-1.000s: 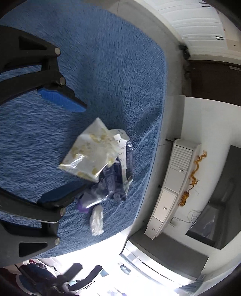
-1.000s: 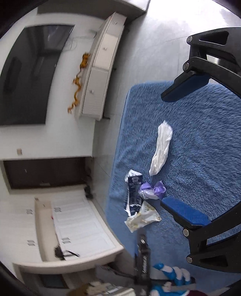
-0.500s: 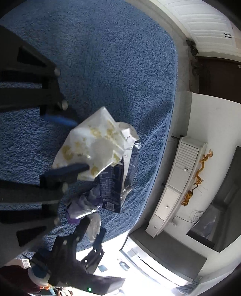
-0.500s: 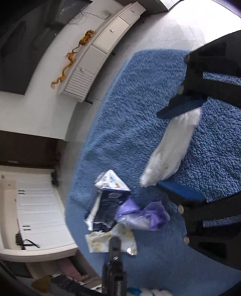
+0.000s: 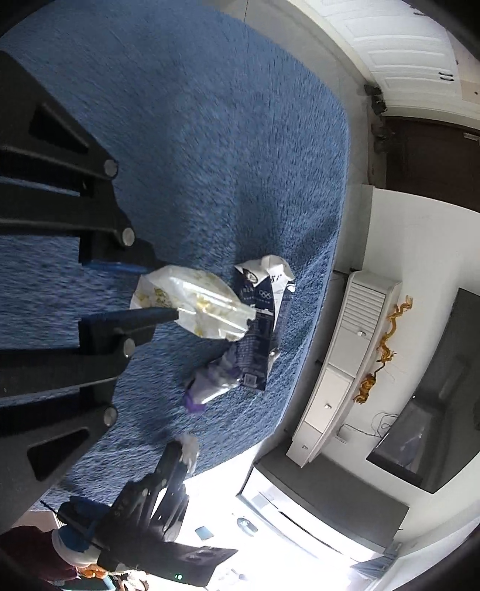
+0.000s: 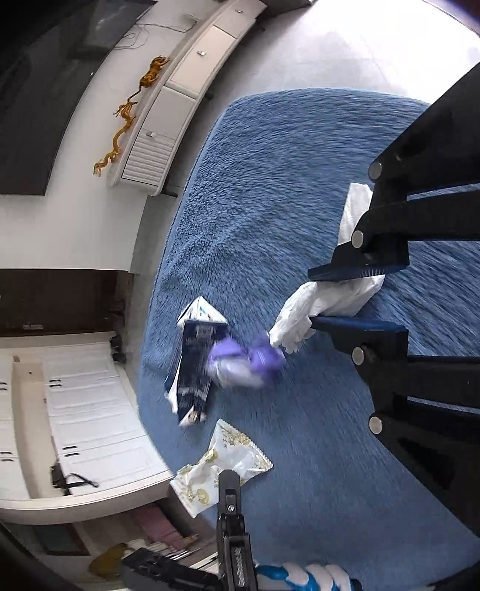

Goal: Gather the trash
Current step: 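Grasp the printed white tissue pack with the left tool while the right grasps a white tissue, then carry the tissue pack and tissue over the bin and open both tools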

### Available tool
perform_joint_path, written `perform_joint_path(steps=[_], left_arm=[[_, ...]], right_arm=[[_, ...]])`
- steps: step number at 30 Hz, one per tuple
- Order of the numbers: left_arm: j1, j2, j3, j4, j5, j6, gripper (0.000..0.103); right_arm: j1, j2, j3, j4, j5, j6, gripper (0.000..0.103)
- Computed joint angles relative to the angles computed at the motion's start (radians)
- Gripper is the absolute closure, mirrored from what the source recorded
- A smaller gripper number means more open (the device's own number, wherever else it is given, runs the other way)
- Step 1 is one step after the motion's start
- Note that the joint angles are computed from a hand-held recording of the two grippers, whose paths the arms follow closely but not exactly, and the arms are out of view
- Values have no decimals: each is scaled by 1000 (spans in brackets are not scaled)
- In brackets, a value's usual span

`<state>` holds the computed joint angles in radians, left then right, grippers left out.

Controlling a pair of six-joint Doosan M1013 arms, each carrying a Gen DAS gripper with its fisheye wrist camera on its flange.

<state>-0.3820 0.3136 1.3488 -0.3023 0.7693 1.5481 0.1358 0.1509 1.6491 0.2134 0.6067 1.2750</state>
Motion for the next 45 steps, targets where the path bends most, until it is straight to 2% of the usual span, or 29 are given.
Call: perform_joint_path(steps=[7, 12, 19, 25, 29, 35, 38, 45], left_arm=[[-17, -92, 64, 57, -63, -16, 90], [-60, -154, 98, 198, -118, -85, 90], [-113, -229, 150, 362, -187, -208, 90], [-160, -253, 167, 508, -197, -286, 90], [-184, -245, 156, 567, -198, -311, 90], [-220, -208, 117, 587, -170, -284, 90], [-238, -180, 86, 576, -149, -248, 90], [-294, -83, -19, 492, -70, -102, 89]], right_arm=[[-2, -119, 78, 129, -72, -56, 85], [-8, -206, 122, 171, -132, -62, 85], [3, -299, 182, 58, -196, 89, 85], [-3, -347, 225, -83, -233, 289, 85], [-29, -365, 246, -172, -239, 411, 85], [-88, -383, 283, -201, -258, 487, 85], [-121, -383, 298, -166, -271, 481, 85], [-220, -369, 345, 29, -277, 359, 85]])
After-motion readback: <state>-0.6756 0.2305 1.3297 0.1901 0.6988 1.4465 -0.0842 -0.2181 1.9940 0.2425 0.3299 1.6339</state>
